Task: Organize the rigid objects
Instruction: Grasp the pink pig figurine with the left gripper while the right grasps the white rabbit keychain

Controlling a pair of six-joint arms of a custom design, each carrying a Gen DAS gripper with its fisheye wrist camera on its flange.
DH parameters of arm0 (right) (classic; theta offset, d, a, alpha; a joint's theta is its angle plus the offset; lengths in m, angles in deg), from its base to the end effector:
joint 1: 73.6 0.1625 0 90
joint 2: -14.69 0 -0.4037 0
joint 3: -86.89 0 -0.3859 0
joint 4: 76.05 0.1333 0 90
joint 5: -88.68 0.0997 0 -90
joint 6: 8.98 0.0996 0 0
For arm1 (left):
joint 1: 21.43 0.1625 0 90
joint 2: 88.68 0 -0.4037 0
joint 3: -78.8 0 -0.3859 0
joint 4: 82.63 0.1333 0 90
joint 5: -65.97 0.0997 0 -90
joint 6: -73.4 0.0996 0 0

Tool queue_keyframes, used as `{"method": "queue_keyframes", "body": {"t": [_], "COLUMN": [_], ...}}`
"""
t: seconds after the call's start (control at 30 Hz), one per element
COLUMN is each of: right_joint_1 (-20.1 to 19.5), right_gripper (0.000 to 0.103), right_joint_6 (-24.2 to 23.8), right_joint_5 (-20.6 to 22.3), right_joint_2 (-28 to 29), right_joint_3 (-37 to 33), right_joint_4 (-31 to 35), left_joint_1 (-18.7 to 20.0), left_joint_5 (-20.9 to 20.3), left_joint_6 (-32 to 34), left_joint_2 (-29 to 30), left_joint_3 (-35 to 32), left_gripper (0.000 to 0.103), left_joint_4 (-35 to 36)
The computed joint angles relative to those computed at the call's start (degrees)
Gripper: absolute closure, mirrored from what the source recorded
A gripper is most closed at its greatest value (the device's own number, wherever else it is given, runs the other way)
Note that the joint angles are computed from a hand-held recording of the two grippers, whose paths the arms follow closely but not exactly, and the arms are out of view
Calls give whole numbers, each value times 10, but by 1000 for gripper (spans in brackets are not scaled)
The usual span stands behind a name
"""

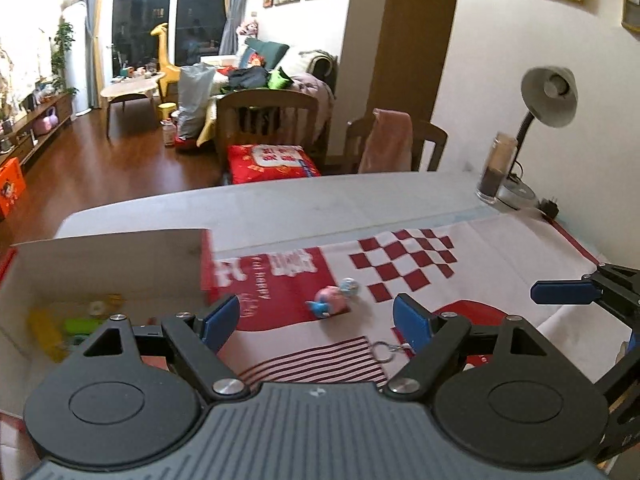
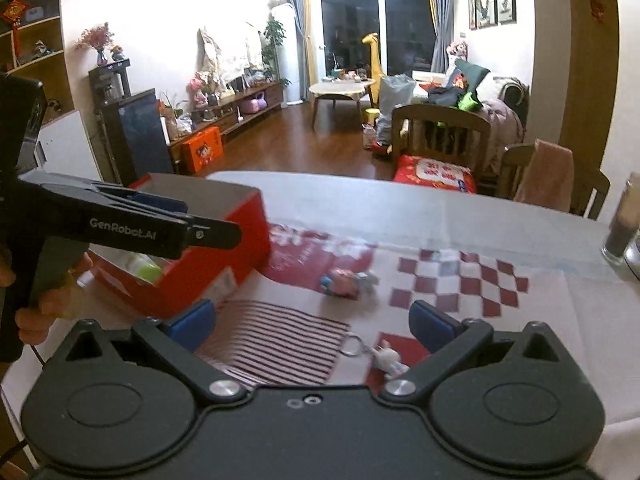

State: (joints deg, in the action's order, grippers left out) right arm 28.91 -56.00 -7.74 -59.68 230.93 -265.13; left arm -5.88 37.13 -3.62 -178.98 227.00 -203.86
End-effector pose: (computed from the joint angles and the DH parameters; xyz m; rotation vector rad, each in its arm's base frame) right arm 0.2012 -0.3428 0.1521 1.3595 -2.4606 0.6577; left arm -0.2015 -0.2850 0.1516 0.2597 2.2142 -1.1355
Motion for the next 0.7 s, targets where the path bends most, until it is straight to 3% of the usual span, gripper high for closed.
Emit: {"method": "queue_keyframes", "body": {"t": [0.3, 0.43, 0.7], "right_joint_1": [-70, -88, -107], "right_gripper": [0, 0, 3], "right_joint_6": [-74, -96, -135], "right_joint_5": [9, 4, -14], "right_joint_2": [1, 25, 86], "right_joint_3": [-5, -16, -50], "right_joint_4": [5, 2, 5], "left_joint_1": [87, 137, 216], "left_joint_5": [7, -13, -16], "left_joint_6": [167, 251, 304], "left_joint_2": [200, 266, 351], "left_joint_3": [-25, -47, -102], "left_gripper": [19, 19, 19], "left_joint_4": [-302, -416, -484]}}
